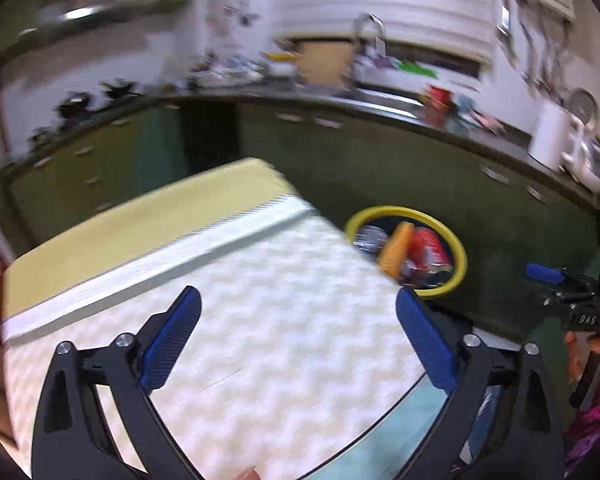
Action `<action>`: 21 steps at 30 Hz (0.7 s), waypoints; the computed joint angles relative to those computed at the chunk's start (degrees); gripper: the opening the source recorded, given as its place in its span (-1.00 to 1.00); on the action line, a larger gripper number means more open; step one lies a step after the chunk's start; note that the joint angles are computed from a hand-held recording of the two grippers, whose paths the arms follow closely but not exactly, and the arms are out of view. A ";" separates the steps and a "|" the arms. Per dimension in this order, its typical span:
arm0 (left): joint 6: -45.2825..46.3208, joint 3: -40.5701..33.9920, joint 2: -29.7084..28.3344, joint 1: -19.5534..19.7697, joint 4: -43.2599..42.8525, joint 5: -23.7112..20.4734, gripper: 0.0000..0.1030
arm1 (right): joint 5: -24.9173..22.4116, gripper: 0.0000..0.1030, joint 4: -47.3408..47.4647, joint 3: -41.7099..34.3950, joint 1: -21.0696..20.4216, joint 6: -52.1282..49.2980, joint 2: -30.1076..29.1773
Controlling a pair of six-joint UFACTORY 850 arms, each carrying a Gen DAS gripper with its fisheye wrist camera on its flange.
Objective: Collect trash
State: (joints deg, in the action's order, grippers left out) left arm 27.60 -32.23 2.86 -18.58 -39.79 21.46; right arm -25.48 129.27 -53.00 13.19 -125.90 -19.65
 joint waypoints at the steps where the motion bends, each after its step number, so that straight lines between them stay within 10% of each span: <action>1: 2.65 2.66 3.19 0.43 -4.28 1.51 0.86 | 0.27 0.81 1.94 0.54 1.03 -2.54 0.86; 12: 22.76 19.33 30.75 -0.44 -35.91 14.74 0.87 | 1.57 0.90 26.59 6.87 9.16 -30.58 10.15; 21: 30.33 22.80 39.34 -7.25 -45.04 21.72 0.87 | -0.36 0.91 38.89 10.44 10.43 -41.49 14.17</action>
